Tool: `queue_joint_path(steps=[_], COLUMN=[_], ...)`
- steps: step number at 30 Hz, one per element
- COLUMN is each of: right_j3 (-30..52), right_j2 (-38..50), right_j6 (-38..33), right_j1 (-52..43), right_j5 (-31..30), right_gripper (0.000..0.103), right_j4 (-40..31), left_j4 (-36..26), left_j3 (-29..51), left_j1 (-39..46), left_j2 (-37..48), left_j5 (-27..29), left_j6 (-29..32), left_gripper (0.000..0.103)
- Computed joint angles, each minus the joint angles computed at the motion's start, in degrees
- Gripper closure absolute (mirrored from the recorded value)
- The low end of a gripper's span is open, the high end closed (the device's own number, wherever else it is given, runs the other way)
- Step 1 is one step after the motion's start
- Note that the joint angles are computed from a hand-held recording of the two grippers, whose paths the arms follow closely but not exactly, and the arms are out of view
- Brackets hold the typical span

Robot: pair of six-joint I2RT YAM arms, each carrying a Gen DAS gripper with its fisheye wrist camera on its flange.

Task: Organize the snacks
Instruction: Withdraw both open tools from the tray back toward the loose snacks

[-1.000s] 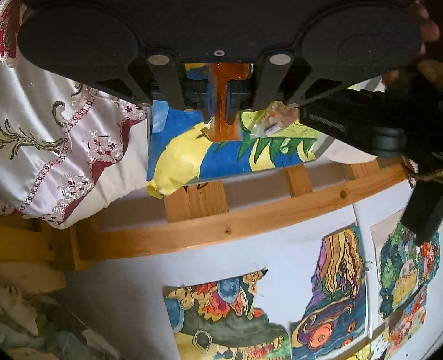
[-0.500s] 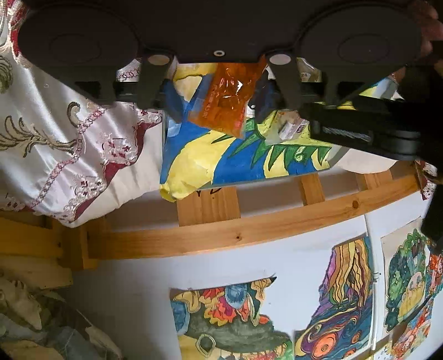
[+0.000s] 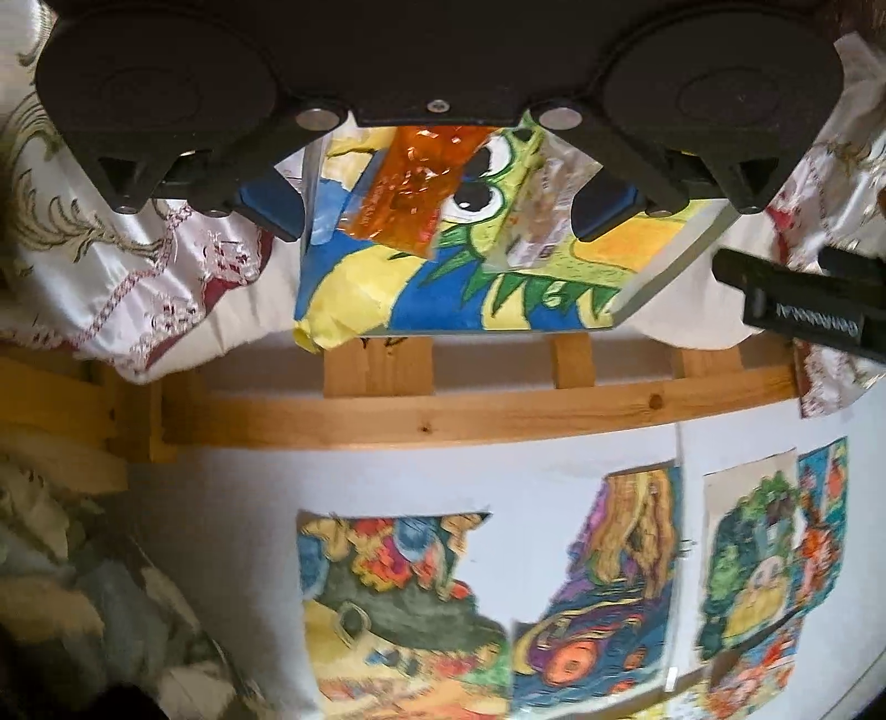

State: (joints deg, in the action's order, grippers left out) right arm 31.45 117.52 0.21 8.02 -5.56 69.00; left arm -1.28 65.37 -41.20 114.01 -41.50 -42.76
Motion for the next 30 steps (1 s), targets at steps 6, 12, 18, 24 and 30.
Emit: queue_joint_path(steps=[6, 12, 18, 24, 30], right_j3=[-8.0, -15.8, -22.2, -27.4, -30.7], right_j2=[-6.3, -13.7, -20.4, -28.3, -37.6], right_j6=[-1.7, -1.7, -1.5, 1.4, 6.2], right_j1=[3.2, 8.3, 13.4, 18.5, 24.2], right_j5=[2.5, 6.6, 10.5, 15.4, 22.0], right_gripper=[0.001, 0.001, 0.001, 0.001, 0.001], right_j4=[3.8, 5.8, 4.9, 0.5, -9.7], left_j4=[2.5, 3.2, 1.3, -1.0, -0.2], left_j3=[-10.5, -19.1, -25.2, -29.8, -34.1], left_j1=[-3.2, -7.3, -11.1, -14.4, -16.6], left_j2=[-8.4, -15.7, -20.9, -24.6, -26.9], left_j5=[-4.4, -6.9, -8.8, -10.0, -10.2], left_j6=[-0.2, -2.1, -6.2, -10.9, -11.2], left_gripper=[0.001, 0.001, 0.001, 0.001, 0.001])
